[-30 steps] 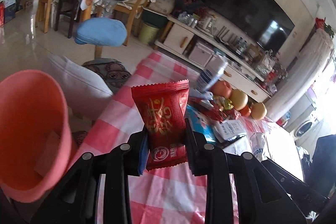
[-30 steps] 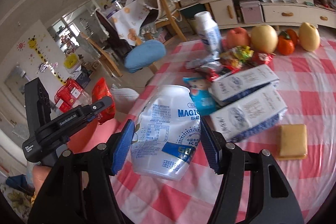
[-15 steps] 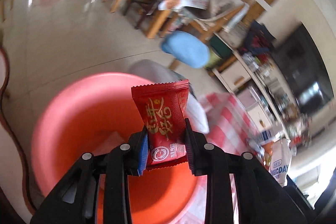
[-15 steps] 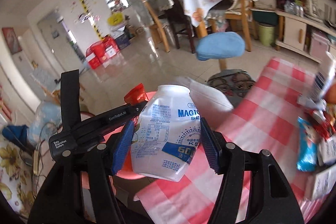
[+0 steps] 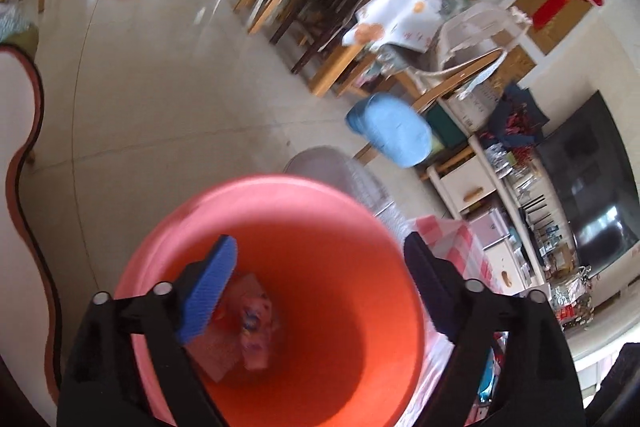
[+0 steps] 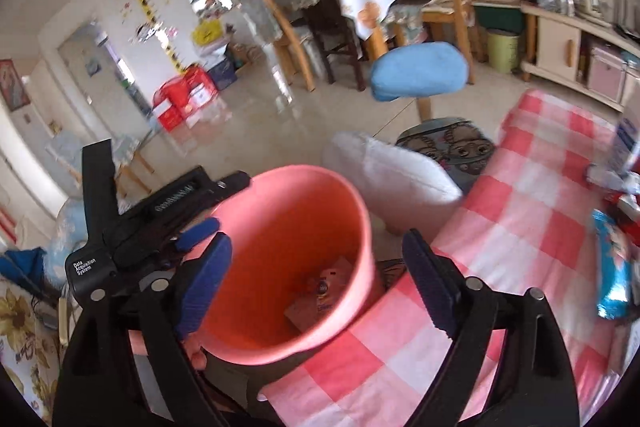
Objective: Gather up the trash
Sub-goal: 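Bring both open tools back over the table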
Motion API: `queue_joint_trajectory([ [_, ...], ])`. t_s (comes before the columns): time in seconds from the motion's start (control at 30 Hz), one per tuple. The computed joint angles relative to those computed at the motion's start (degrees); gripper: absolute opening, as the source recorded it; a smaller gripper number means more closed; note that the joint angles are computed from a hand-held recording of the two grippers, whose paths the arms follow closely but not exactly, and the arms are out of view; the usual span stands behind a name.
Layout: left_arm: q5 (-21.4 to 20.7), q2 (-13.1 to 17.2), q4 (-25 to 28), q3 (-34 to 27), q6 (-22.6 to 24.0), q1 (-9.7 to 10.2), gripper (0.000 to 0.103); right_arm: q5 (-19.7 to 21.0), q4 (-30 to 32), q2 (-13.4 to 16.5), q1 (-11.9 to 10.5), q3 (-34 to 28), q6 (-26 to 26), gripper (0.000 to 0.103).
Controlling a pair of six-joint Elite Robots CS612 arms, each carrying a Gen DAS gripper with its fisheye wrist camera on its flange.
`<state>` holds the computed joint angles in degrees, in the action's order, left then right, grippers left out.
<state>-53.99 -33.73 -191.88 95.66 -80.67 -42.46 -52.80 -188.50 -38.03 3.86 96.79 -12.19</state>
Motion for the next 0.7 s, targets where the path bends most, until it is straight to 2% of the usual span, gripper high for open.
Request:
queue_joint_trajectory([
  [0.17,6.12,1.46,-5.37,-1.54,6.51,-1.64,0.089,-2.09,-11.4,0.68,-1.89,2.92,2.65,0.096],
  [0.23,9.61,2.95,-10.89,-3.07,12.4,-2.49,0.089,-1.61,-14.19,1.03,-2.71,3.96,1.28,0.099],
  [0.3,10.92,4.26,-16.02,-5.13,19.22,-3.09,0.089,-1.62,-14.51,1.02,-3.27,4.92,-1.52,0.099],
  [0.4,10.07,5.4,-19.36,-7.63,26.45,-3.59,0.089,-6.48,-12.65,-0.01,-3.29,7.05,-5.85,0.099],
  [0.57,7.17,6.14,-20.58,-10.9,35.6,-4.2,0.089,-11.2,-15.23,-0.3,-4.46,10.5,-5.73,0.099],
  [0.7,5.3,6.97,-22.6,-12.92,40.99,-4.96,0.089,-14.06,-18.57,-0.58,-6.03,13.32,-5.11,0.099],
])
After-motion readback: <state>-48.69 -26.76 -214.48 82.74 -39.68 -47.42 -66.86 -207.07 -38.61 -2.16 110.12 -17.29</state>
